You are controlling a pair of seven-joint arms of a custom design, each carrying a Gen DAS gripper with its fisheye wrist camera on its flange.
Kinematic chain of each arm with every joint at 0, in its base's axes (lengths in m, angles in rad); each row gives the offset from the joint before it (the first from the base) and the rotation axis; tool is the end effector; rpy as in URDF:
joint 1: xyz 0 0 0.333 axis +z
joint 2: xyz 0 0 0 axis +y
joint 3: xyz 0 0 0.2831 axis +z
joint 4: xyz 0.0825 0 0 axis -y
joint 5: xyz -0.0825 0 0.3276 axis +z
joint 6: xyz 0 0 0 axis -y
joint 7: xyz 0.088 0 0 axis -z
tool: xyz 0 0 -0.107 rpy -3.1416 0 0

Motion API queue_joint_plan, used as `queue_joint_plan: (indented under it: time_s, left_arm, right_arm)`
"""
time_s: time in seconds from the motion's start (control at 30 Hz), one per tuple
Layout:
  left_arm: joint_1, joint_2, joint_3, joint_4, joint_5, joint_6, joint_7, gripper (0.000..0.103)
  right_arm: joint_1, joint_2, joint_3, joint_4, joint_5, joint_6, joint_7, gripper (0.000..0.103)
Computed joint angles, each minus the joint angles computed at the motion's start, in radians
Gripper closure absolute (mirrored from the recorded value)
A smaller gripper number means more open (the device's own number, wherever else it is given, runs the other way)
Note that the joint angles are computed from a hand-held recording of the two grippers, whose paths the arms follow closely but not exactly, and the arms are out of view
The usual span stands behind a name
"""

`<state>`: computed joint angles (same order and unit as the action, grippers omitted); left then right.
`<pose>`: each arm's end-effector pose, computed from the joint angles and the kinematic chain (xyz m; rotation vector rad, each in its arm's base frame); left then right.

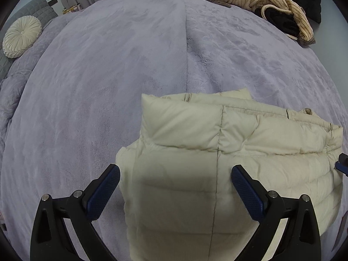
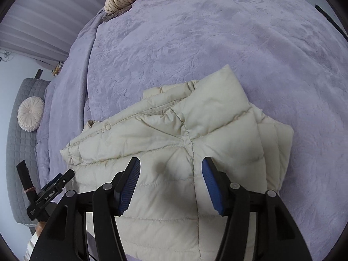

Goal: Fold large clothes

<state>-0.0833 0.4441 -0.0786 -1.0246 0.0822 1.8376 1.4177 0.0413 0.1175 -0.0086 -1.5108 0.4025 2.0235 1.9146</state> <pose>0.6288 -0.0820 0.6012 -2.0191 2.0226 -0.3897 0.5685 0.0415 0.6077 -1.4174 2.1751 0.1387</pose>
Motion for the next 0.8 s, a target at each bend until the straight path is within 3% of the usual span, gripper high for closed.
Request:
queue_joint_plan:
  time_s: [0.1,0.27,0.47,0.63,0.8]
  left_arm:
    - [0.03,-0.096,-0.005,-0.137,-0.033,0.036,0.027,0.001]
    - [0.123,-0.276,-0.007,-0.379,-0.214,0.072,0.113,0.001]
    - [0.208,-0.462,0.041,-0.636,-0.45,0.051,0.138,0.001]
    - [0.224,-0.533,0.062,-0.78,-0.598,0.028,0.158,0.001]
    - [0.208,-0.527,0.045,-0.846,-0.646,0.079,0.114,0.001]
  right_arm:
    - [-0.001,-0.058,-0.005,-0.063,0.007,-0.001,0.0,0.021]
    - [0.013,-0.213,-0.028,-0.244,0.059,0.036,-0.01,0.019]
    - [0.056,-0.465,-0.077,-0.554,0.163,0.089,0.047,0.017]
    - [0.128,-0.636,-0.112,-0.797,0.3,0.197,0.101,0.017]
    - [0.201,-0.647,-0.133,-0.917,0.441,0.358,0.114,0.017]
